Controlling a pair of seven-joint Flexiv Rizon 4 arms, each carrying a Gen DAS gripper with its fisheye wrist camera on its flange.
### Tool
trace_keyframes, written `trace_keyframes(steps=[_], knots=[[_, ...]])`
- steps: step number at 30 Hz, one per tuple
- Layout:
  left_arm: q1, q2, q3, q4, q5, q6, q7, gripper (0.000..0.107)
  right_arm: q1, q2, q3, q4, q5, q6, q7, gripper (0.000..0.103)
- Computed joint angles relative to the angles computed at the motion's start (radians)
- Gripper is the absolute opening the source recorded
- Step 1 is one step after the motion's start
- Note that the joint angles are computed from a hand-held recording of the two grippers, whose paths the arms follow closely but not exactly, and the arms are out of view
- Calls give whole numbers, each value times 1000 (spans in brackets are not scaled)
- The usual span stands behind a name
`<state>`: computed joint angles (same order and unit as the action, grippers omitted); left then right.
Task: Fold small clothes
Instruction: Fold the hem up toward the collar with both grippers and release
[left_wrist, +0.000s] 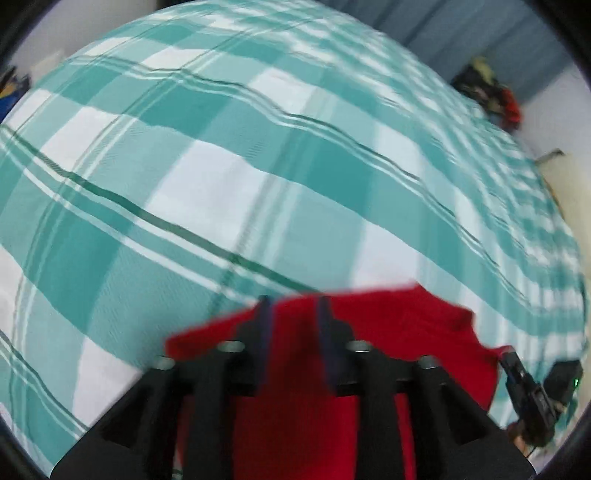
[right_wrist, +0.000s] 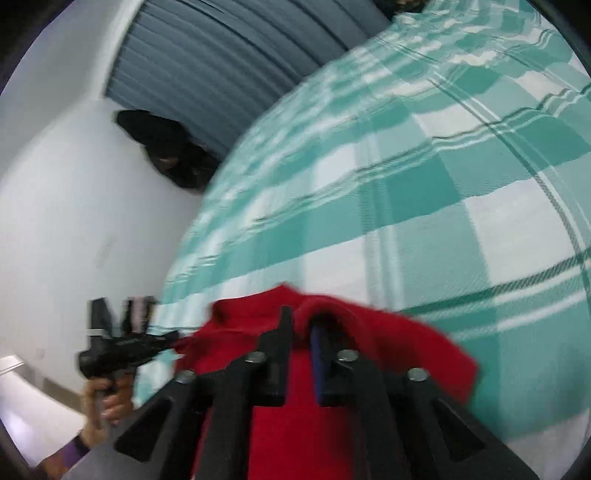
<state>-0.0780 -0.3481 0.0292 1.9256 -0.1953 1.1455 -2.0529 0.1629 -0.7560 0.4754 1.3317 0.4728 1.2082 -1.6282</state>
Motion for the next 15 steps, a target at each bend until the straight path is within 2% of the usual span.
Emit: trace_keyframes(steps=[1,3,5,6,7,8,9,11,12,13,14,15], knots=[[1,14,15,12,4,3,-21,49,28,7,-44,5,-18,6,30,47],[-3,60,42,61,34,54,-49,51,26,29,-49,38,-38,58,26,47],[-49,133,112,102,178,85,-148,53,10,65,-35,84,-63,94,-20,47],[-57,163,119,123,232,101,-174,56,-4,95,-17,115,-85,95,-68,47],[-50,188,102,155,241,139,-150,58,-19,111,5,130,-93,82,-104,47],[-30,218,53,212,188,190,-61,59,-41,128,40,146,-98,54,-160,47],[-11,238,-15,270,77,227,87,65,-65,149,84,166,-95,8,-236,47],[-18,251,-88,331,-53,244,271,71,-75,181,113,204,-79,-62,-326,47],[-40,248,-91,348,-43,233,299,72,-70,200,115,236,-79,-96,-362,46],[-59,237,-70,338,19,207,268,72,-53,220,98,276,-85,-106,-379,45],[-88,233,-32,326,140,142,184,72,-25,240,63,324,-106,-113,-377,44],[-102,238,-10,333,211,92,131,72,11,260,10,384,-142,-127,-352,40]])
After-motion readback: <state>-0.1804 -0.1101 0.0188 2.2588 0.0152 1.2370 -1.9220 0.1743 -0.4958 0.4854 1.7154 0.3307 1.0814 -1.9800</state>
